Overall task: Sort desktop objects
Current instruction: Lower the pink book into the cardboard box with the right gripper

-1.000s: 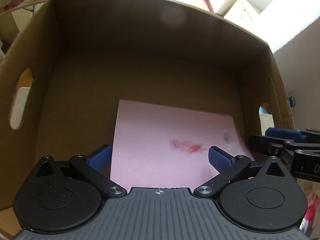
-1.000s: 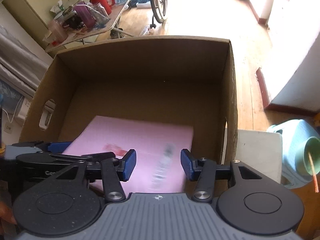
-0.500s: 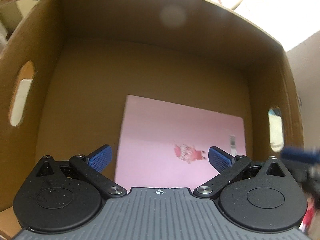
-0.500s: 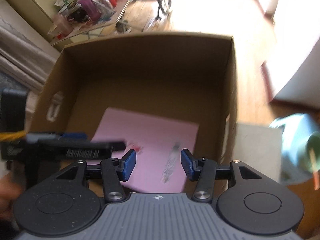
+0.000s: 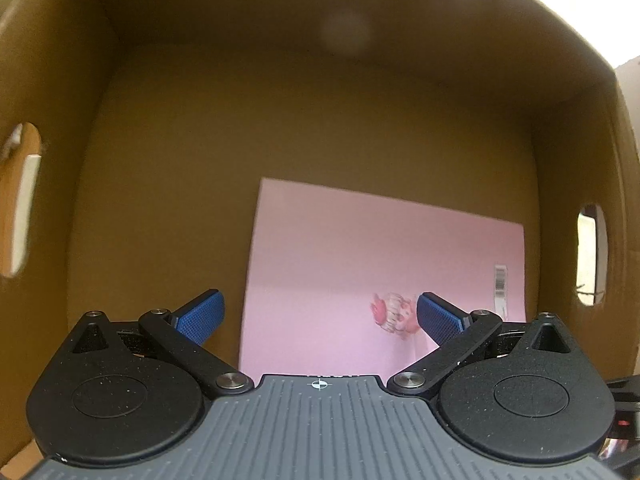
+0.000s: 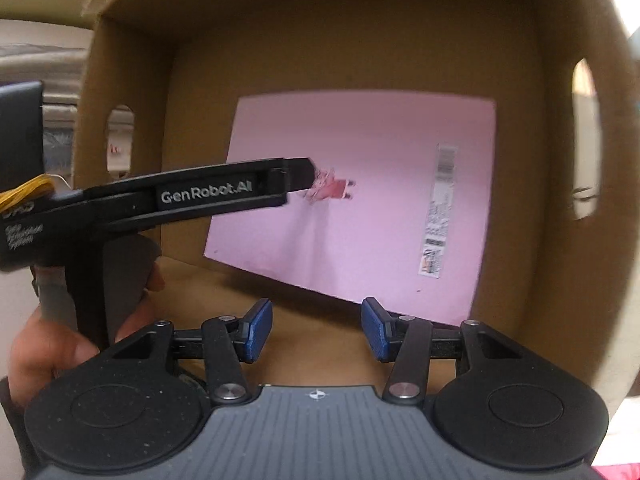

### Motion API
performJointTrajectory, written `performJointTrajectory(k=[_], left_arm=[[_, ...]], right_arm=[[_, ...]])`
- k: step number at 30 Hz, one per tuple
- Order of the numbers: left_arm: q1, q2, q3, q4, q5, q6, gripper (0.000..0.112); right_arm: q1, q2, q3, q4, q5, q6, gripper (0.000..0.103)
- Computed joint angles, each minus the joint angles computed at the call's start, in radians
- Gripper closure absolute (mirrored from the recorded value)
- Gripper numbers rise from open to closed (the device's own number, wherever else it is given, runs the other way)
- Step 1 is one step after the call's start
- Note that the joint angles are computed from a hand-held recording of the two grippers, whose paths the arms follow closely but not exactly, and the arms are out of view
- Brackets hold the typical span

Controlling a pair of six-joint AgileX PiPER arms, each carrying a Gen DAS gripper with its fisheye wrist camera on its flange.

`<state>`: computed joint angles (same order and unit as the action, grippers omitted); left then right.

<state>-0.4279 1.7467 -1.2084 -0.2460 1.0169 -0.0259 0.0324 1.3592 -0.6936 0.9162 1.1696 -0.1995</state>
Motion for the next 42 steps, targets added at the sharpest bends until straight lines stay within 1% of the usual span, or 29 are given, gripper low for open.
performJointTrajectory(k=[6,11,16,23,28,32,42], left_arm=[[-0.008,0.018,-0.010,-0.027,0.013,-0.002,0.010],[-0.020,0.031,-0.017,-0.028,0.016,-0.020,0.009],[-0.032,0.032,-0.011,-0.044,0.005,-0.020,0.009],[-0.081,0.029,-0.001,-0.037,-0.036,-0.050,0.009],[-0.116,0.031,0.000,-0.036,-0.063,-0.068,0.009],[-0.131,0.037,-0.005,-0.040,-0.079,-0.079,0.009],[-0.152,0.055,-0.010,-0.090,-0.139,-0.073,0.009]], right_arm=[[0.075,0.093,-0.031,0.003,-0.011,0.000,0.050],[0.109,0.104,-0.024,0.001,-0.045,0.016,0.050],[0.109,0.082,0.010,-0.008,-0.093,0.043,0.050],[0.084,0.050,0.045,-0.024,-0.135,0.066,0.050],[0.076,0.052,0.048,-0.019,-0.138,0.048,0.050],[0.085,0.069,0.051,-0.013,-0.156,0.042,0.050],[0.062,0.082,0.093,0.040,-0.235,0.030,0.050]])
